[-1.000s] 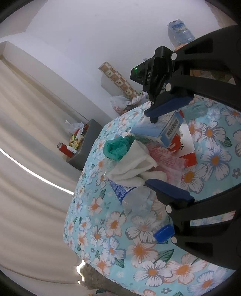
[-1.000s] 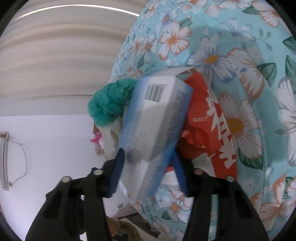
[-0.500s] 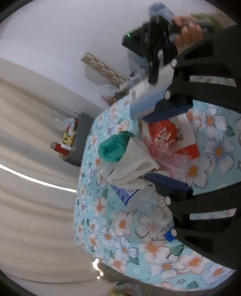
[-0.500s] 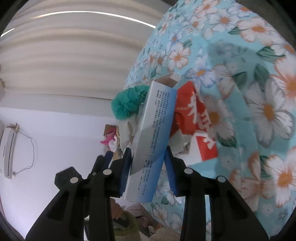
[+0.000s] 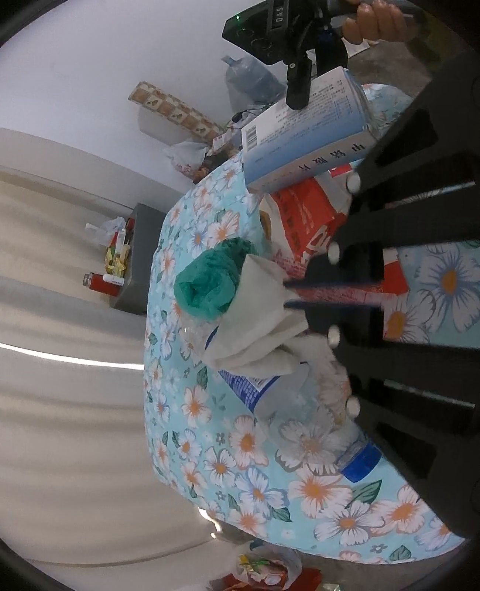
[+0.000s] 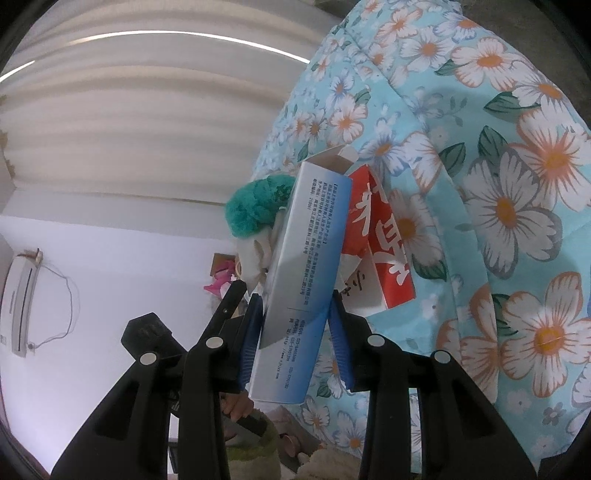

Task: Collect trash
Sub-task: 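Grasp the white cloth glove with the left tool while the right tool holds the tissue box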

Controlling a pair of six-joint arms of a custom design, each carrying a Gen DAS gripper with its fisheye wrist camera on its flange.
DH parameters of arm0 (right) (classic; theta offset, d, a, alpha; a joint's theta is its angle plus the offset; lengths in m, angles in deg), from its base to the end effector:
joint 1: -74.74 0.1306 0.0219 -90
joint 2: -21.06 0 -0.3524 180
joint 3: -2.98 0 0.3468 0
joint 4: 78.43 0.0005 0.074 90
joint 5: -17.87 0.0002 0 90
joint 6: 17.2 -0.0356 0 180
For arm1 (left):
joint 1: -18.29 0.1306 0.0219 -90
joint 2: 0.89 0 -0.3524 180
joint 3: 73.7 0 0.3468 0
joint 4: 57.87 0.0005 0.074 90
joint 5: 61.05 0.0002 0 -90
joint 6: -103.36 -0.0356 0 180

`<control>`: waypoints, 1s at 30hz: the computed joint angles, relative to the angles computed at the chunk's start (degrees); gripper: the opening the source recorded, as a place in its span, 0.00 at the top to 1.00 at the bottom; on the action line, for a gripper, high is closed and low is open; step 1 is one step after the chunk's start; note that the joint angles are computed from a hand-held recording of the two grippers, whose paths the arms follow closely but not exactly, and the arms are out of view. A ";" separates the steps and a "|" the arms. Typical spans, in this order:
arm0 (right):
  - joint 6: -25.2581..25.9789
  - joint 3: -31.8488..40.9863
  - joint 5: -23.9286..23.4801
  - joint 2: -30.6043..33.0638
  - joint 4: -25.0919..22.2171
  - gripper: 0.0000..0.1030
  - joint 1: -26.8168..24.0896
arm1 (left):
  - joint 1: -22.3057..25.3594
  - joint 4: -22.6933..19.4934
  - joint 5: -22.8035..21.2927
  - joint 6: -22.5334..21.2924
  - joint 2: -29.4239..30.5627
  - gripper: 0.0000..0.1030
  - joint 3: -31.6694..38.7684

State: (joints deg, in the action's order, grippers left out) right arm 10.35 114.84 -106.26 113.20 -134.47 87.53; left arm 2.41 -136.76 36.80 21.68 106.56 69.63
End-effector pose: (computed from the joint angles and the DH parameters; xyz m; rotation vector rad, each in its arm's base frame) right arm 0.4294 0.1175 0.5383 0.6716 2.3421 1.3291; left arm 0.4682 -0.1388 0.5954 0.2240 2.3314 -0.3704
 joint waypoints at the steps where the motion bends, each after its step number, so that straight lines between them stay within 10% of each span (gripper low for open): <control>1: -0.05 0.00 0.05 0.03 0.16 0.66 0.08 | 0.11 0.17 -0.05 0.00 -0.17 1.00 -0.02; 12: -0.14 0.14 -0.20 0.34 1.68 0.66 0.28 | 2.71 0.53 4.37 0.64 -0.64 1.00 4.95; 17: -0.48 -0.36 -0.39 0.23 2.07 0.66 0.27 | 1.94 -5.75 3.46 -1.40 2.67 0.62 7.66; 23: -0.31 -0.47 -0.38 -0.18 1.69 0.66 0.22 | 0.60 -6.08 -0.80 -3.77 3.91 0.65 5.55; 26: -0.33 -0.53 -0.24 -0.29 1.65 0.66 0.27 | 0.53 -6.09 -1.28 -4.15 4.34 0.91 5.42; 30: -0.26 -0.69 -0.22 -0.48 1.68 0.66 0.30 | 1.16 -3.75 0.16 -3.47 2.67 0.97 3.73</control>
